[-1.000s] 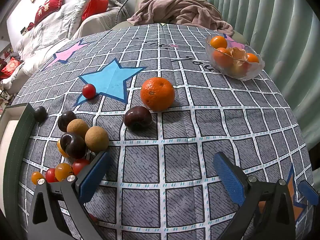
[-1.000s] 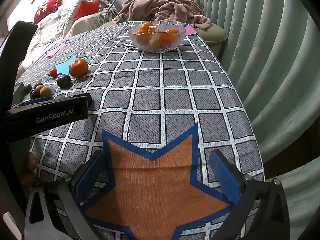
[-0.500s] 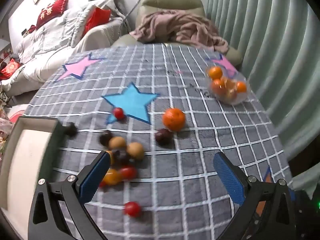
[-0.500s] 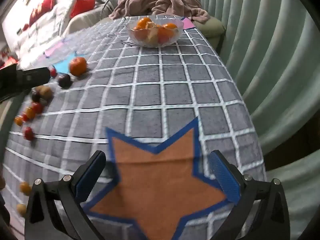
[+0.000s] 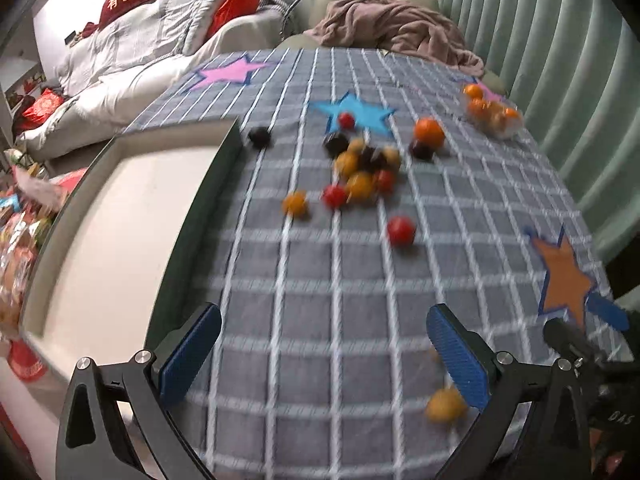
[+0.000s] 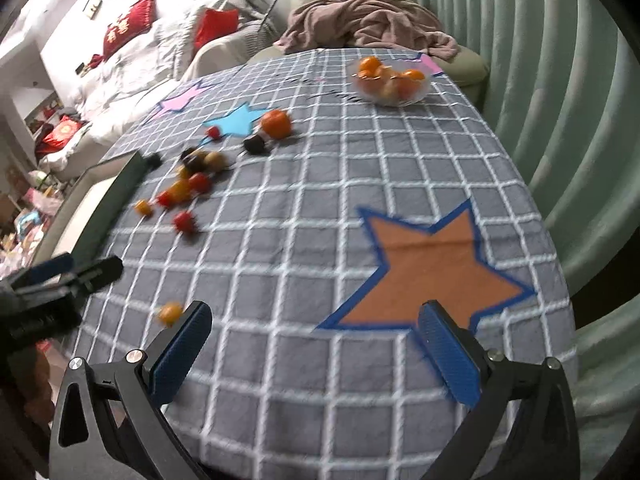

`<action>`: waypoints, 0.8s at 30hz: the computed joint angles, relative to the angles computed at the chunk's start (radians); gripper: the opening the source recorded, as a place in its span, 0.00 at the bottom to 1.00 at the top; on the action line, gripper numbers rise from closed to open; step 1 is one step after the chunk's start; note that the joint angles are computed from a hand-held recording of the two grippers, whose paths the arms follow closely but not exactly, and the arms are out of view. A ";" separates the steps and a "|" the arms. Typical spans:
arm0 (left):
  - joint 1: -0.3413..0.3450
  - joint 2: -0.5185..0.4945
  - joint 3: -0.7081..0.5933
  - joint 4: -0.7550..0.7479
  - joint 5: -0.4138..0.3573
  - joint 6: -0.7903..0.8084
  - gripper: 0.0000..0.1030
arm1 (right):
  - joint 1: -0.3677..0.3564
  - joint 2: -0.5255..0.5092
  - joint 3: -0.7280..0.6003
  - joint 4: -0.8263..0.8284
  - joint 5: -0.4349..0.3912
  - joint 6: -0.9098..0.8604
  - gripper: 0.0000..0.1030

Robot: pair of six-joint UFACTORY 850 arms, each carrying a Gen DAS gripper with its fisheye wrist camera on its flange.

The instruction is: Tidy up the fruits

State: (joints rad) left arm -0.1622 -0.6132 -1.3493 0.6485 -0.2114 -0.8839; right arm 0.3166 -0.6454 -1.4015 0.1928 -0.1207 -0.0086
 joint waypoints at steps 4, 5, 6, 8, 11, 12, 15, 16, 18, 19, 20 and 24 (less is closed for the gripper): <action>-0.002 0.032 0.070 0.081 0.004 -0.073 1.00 | 0.021 0.029 0.060 0.017 0.018 0.014 1.00; -0.004 0.037 0.087 0.132 0.002 -0.120 1.00 | 0.026 0.038 0.078 0.022 0.025 0.020 1.00; -0.006 0.040 0.098 0.171 -0.002 -0.159 1.00 | 0.029 0.044 0.089 0.001 0.029 0.045 1.00; -0.006 0.046 0.115 0.188 -0.004 -0.181 1.00 | 0.036 0.057 0.109 -0.043 0.038 0.094 1.00; -0.001 0.050 0.127 0.122 0.002 -0.125 1.00 | 0.046 0.071 0.130 -0.192 0.050 0.249 1.00; -0.001 0.051 0.129 0.120 0.002 -0.123 1.00 | 0.047 0.073 0.133 -0.220 0.054 0.280 1.00; -0.003 0.058 0.137 0.158 -0.004 -0.158 1.00 | 0.048 0.074 0.136 -0.180 0.058 0.254 1.00; -0.003 0.061 0.140 0.164 -0.003 -0.163 1.00 | 0.048 0.072 0.135 -0.156 0.058 0.234 1.00; -0.003 0.064 0.143 0.180 -0.005 -0.177 1.00 | 0.049 0.069 0.134 -0.054 0.053 0.139 1.00; -0.004 0.062 0.141 0.184 -0.007 -0.179 1.00 | 0.049 0.067 0.133 -0.017 0.049 0.102 1.00; -0.004 0.060 0.139 0.184 -0.012 -0.177 1.00 | 0.051 0.065 0.132 -0.012 0.049 0.096 1.00; -0.004 0.046 0.124 0.155 -0.035 -0.146 1.00 | 0.060 0.061 0.127 0.000 0.044 0.065 1.00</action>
State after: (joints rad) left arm -0.1661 -0.5675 -1.2253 0.8032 -0.2463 -1.0298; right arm 0.3769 -0.5848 -1.2747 0.1932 -0.0771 0.0565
